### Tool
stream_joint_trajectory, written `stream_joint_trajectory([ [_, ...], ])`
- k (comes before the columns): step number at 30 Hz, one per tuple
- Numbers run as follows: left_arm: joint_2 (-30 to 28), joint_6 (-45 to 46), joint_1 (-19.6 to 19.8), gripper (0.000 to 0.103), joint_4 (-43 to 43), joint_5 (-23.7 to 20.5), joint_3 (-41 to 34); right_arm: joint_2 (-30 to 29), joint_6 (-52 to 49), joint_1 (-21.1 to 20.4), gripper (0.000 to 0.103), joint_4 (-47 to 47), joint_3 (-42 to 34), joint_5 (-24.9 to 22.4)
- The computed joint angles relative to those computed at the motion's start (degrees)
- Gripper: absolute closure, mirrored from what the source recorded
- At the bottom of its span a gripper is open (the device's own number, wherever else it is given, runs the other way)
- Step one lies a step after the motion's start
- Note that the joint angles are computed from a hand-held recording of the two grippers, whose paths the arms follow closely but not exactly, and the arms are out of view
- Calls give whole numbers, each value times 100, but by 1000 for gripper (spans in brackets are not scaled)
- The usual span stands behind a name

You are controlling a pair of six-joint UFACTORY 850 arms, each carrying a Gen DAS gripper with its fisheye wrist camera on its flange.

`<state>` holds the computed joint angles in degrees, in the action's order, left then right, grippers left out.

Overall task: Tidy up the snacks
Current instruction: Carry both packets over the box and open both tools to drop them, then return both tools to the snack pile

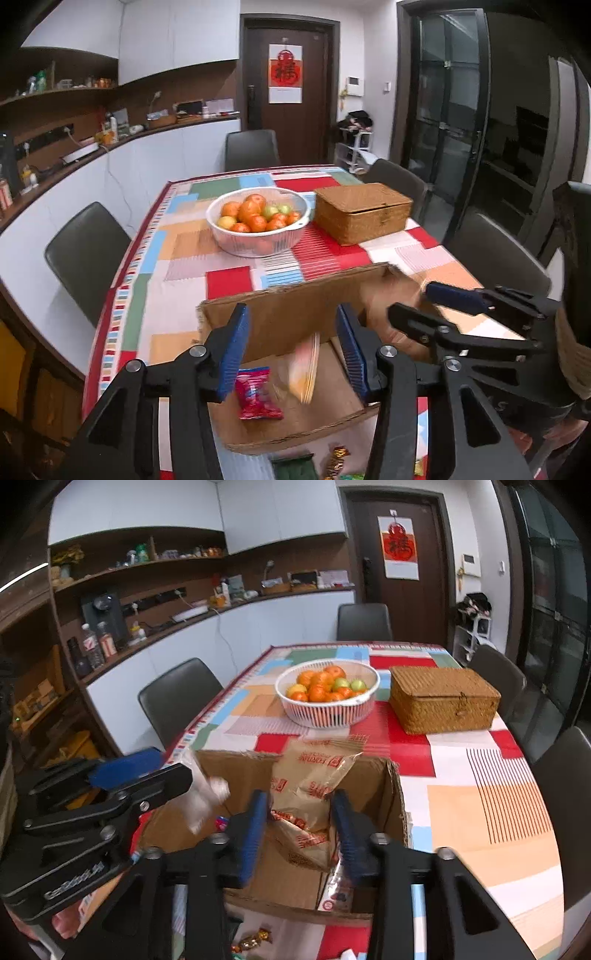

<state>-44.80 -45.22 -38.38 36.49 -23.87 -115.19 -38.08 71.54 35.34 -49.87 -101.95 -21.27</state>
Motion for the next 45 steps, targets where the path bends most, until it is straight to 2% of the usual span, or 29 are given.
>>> stream_joint_trajectory([
  [2, 122, -317, -9, 55, 302, 35, 224, 10, 133, 24, 54, -147, 29, -73],
  [7, 581, -1295, -72, 47, 1130, 170, 959, 141, 356, 142, 52, -559, 190, -186],
  [9, 790, -1745, -143, 46, 1569, 122, 1277, 252, 654, 220, 49, -930, 341, -214],
  [14, 1238, -2347, -270, 40, 2053, 166, 1950, 645, 1558, 442, 48, -1933, 912, -244],
  [22, 1830, -3661, -492, 38, 3166, 119, 2928, 989, 1718, 649, 46, -2015, 1512, -229],
  [26, 1961, -3952, -611, 35, 3427, -11, 3226, 1087, 1842, 739, 43, -2127, 1786, -267],
  [36, 2093, -3925, -730, 35, 2972, -73, 3770, 1150, 1477, 864, 42, -1620, 2215, -317],
  [45, 2009, -3486, -796, 35, 2370, -63, 4009, 1072, 527, 931, 42, -559, 2437, -358],
])
